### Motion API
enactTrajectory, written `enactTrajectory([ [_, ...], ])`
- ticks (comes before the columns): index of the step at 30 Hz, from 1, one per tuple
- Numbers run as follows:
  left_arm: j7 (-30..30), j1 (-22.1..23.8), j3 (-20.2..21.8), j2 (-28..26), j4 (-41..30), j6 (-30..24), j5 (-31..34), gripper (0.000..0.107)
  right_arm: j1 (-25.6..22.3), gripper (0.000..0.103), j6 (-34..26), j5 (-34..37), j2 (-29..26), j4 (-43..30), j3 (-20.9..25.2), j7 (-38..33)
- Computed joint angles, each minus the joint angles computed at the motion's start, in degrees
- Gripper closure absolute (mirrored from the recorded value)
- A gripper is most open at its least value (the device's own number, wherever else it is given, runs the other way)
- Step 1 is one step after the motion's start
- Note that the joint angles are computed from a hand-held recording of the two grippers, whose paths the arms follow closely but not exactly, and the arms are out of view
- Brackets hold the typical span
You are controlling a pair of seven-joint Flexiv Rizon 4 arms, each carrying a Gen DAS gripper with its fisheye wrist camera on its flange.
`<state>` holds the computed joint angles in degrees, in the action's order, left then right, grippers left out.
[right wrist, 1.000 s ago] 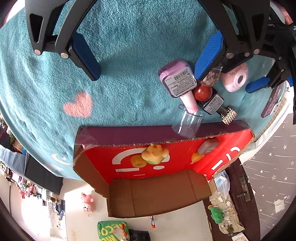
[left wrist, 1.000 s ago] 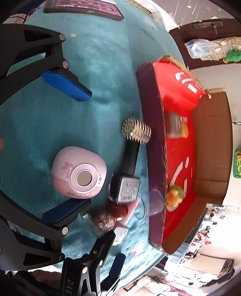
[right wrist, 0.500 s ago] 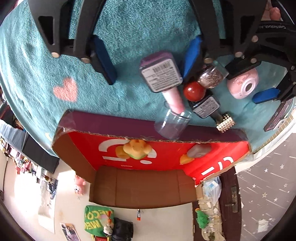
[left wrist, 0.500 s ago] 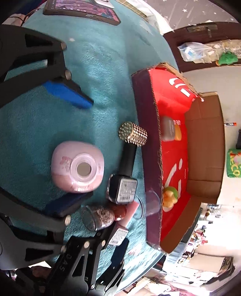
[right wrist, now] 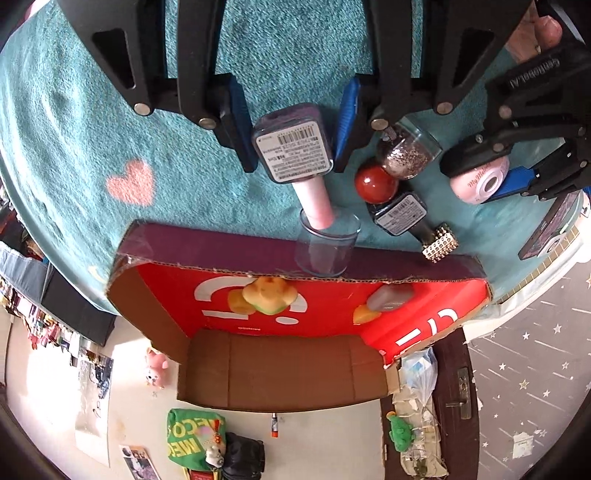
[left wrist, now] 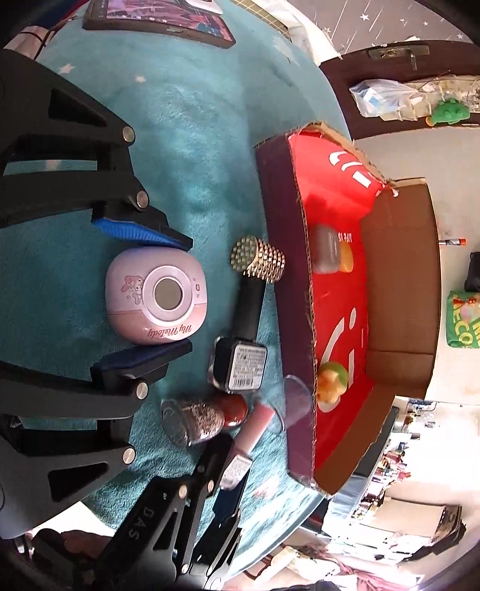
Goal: Organize rigid objects
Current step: 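Grasp the pink round compact with the left tool while the right tool grasps the pink nail polish, then carry the pink compact and nail polish with both tools into the red box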
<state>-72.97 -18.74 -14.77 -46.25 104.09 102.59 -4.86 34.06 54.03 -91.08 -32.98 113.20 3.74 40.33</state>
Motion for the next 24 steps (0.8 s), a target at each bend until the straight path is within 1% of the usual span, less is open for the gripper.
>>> enactTrajectory([
  [6, -0.2, 1.0, -0.7, 0.2, 0.0, -0.1, 0.0, 0.061, -0.4, 0.060, 0.5, -0.9, 0.9, 0.6, 0.2, 1.5],
  [11, -0.3, 3.5, -3.2, 0.2, 0.2, -0.2, 0.6, 0.061, -1.1, 0.061, 1.4, -3.6, 1.8, 0.7, 0.6, 3.0],
  [14, -0.4, 3.9, -3.6, 0.4, 0.3, 0.2, 0.9, 0.061, -1.2, 0.061, 1.3, -4.2, 2.1, 0.4, 1.0, 2.7],
  [18, -0.4, 5.3, -5.1, 0.7, 0.7, 1.2, 1.9, 0.061, -1.8, 0.063, 1.9, -5.9, 2.6, 0.3, 1.3, 4.2],
  [24, -0.8, 6.1, -5.8, 0.5, 0.6, 1.7, 2.5, 0.061, -2.1, 0.064, 1.9, -6.0, 2.5, 0.0, 1.6, 4.1],
])
